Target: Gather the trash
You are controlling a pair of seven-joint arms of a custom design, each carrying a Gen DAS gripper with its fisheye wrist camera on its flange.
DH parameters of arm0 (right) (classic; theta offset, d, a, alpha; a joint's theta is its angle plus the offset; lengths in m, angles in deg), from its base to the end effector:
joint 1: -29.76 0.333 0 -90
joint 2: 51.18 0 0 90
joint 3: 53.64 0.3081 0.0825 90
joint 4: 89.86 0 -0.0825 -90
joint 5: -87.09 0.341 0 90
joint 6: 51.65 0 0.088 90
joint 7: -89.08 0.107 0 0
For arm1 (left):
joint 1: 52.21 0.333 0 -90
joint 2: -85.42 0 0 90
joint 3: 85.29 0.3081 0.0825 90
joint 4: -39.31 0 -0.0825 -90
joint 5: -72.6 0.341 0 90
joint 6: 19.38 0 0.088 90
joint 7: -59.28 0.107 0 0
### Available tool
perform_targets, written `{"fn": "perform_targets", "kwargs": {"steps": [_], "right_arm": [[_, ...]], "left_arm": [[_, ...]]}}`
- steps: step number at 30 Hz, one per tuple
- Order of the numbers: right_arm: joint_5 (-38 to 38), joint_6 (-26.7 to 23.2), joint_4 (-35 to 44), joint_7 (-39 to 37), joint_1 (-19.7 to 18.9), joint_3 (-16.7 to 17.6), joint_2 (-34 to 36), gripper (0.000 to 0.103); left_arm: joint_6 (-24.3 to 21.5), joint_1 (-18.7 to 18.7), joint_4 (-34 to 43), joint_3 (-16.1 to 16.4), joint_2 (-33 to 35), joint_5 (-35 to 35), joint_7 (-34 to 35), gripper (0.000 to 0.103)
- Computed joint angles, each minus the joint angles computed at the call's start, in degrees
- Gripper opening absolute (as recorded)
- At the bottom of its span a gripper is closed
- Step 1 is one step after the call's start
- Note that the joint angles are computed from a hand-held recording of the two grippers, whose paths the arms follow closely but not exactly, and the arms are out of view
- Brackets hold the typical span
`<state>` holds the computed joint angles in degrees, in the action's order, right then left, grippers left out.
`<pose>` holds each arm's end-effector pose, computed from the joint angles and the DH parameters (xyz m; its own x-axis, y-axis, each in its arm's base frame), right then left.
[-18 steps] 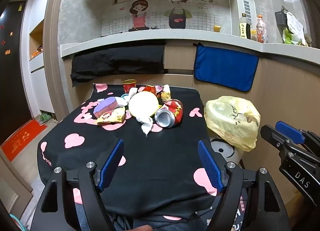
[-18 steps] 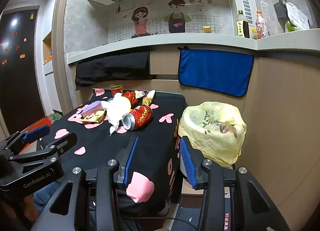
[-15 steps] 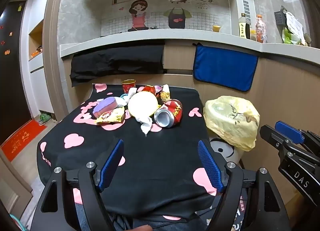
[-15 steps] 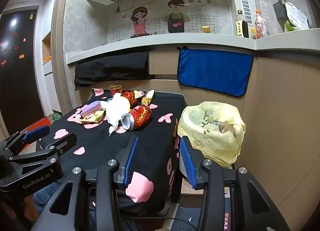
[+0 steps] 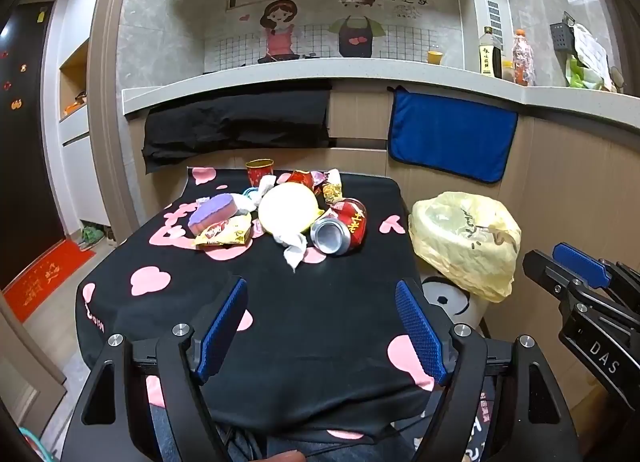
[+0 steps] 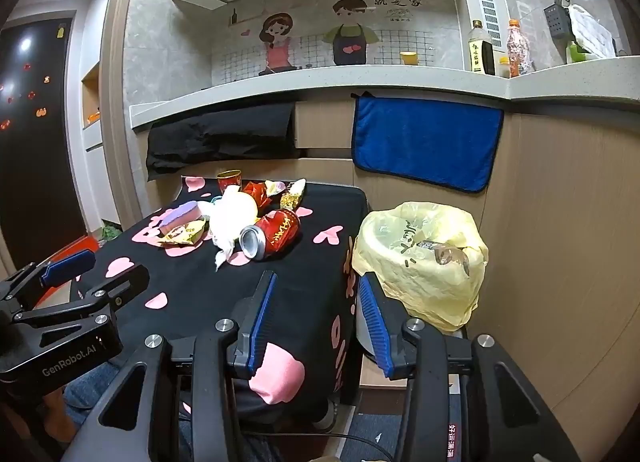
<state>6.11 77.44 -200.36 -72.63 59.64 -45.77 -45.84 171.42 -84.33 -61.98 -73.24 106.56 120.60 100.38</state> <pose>0.4719 0.3279 0.4948 -0.3326 -0.9417 -0.0499 -0.3564 0.1745 -0.9179 0.5581 -0.3101 0.4883 -0.4622 -0.8868 0.0058 -0.3781 0.1911 -0.9058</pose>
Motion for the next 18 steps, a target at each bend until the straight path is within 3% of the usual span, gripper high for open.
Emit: {"fn": "perform_targets", "kwargs": {"steps": [18], "right_arm": [[0.14, -0.20, -0.22, 0.07, -0.01, 0.04, -0.22, 0.041]], "left_arm": [[1.34, -1.63, -1.66, 1.72, -0.39, -4.20, 3.86, 0.076]]}}
